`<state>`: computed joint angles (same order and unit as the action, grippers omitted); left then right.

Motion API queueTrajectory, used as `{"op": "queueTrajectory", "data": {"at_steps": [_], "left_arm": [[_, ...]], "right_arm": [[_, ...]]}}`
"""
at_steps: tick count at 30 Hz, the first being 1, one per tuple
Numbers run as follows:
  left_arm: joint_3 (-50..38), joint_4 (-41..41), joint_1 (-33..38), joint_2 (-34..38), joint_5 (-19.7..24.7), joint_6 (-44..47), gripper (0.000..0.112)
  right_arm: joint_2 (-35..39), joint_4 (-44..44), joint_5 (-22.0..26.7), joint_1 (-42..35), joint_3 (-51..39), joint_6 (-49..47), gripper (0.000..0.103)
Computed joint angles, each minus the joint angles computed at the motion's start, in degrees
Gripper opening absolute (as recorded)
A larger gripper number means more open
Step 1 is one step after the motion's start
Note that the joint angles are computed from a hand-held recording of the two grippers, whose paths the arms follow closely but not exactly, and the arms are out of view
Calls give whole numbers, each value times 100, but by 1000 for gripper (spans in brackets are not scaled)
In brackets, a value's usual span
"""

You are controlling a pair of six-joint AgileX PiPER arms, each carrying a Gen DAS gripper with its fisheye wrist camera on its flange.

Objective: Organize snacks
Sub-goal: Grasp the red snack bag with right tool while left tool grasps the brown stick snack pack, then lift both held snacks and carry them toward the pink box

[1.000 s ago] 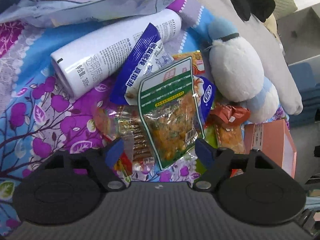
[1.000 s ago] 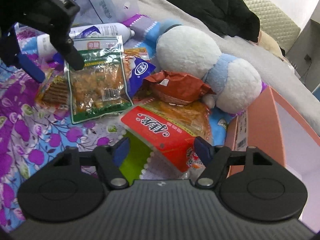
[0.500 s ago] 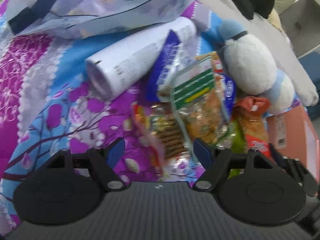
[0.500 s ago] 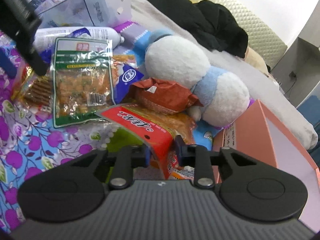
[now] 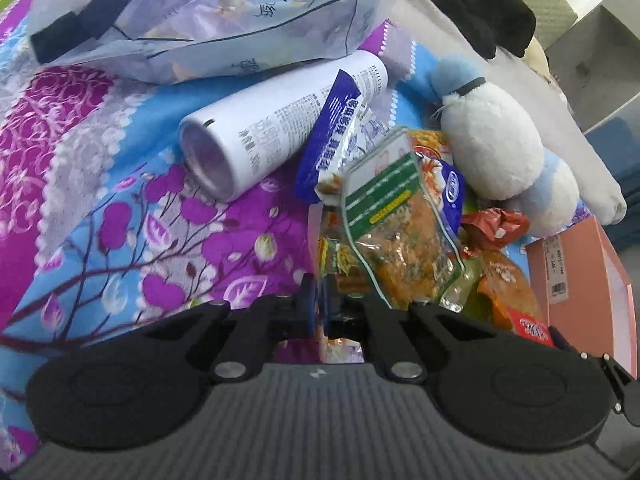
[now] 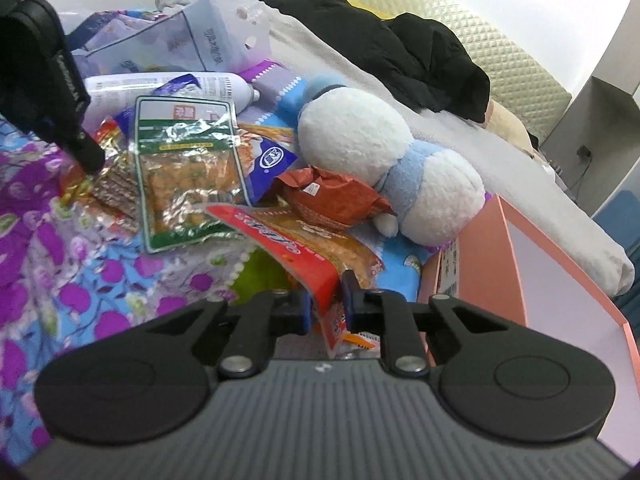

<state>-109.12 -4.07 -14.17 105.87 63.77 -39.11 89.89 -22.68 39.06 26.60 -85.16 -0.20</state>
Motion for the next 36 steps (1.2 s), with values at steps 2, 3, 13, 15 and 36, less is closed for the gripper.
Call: {"op": "queueTrajectory", "data": {"at_steps": [2, 3, 13, 15, 36], "left_arm": [[263, 102, -99, -244, -83, -160, 4], [380, 144, -142, -362, -121, -253, 4], [1706, 1490, -1124, -1729, -116, -1909, 4], [2139, 1733, -1377, -2057, -204, -2497, 3], [3546, 2256, -3639, -3067, 72, -6154, 3]], "right_arm": [[-190, 173, 107, -10, 58, -159, 16], [-274, 226, 149, -8, 86, -230, 14], [-1388, 605, 615, 154, 511, -397, 7], [-1681, 795, 724, 178, 647, -458, 7], [-3923, 366, 1836, 1079, 2246, 497, 6]]}}
